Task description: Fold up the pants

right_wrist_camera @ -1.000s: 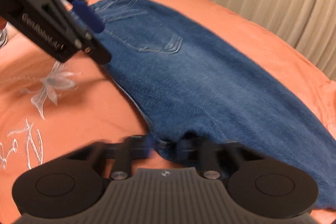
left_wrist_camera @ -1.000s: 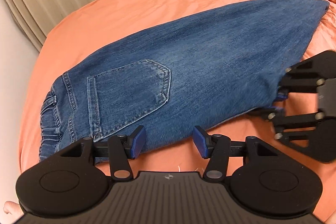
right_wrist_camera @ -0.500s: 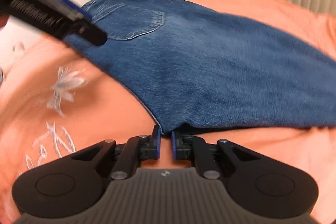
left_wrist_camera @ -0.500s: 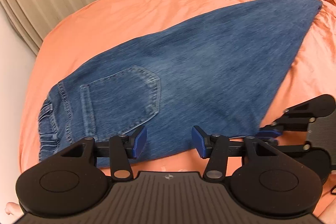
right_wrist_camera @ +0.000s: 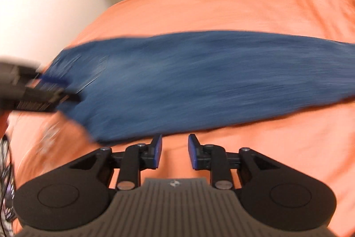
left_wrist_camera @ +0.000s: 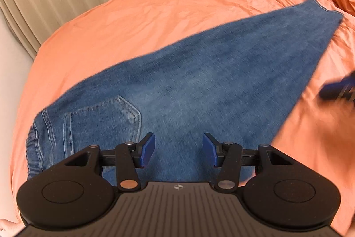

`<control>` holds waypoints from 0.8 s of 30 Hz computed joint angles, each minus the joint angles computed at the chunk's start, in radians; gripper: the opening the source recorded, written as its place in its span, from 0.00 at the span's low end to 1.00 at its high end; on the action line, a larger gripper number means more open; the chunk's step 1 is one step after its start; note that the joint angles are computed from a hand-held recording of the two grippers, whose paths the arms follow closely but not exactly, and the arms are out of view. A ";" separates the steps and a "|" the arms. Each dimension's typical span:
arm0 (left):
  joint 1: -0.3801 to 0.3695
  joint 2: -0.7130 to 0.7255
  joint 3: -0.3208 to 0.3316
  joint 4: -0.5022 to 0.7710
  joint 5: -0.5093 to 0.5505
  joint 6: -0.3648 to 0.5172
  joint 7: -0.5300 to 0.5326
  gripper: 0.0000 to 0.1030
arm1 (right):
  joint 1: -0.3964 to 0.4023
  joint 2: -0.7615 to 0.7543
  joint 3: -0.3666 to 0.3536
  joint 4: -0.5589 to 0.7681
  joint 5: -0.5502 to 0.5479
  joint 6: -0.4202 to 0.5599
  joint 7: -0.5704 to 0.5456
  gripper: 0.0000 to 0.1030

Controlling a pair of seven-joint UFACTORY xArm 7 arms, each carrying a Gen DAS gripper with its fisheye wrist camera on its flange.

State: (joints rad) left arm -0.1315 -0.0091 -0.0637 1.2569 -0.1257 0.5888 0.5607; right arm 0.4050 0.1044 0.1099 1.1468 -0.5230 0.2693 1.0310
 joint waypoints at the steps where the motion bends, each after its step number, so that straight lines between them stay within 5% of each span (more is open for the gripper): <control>1: 0.001 0.020 0.000 0.024 -0.003 0.002 -0.013 0.57 | -0.025 -0.036 -0.012 -0.032 0.032 0.007 -0.024 0.26; 7: 0.000 0.173 -0.002 0.214 0.035 0.039 -0.106 0.57 | -0.218 -0.192 -0.070 -0.154 0.123 0.068 -0.091 0.30; 15: -0.040 0.417 0.002 0.527 0.148 0.132 -0.200 0.60 | -0.440 -0.193 -0.164 -0.182 0.321 0.029 -0.193 0.39; 24: -0.072 0.601 0.026 0.769 0.195 0.245 -0.297 0.60 | -0.533 -0.089 -0.192 -0.168 0.723 -0.065 -0.420 0.40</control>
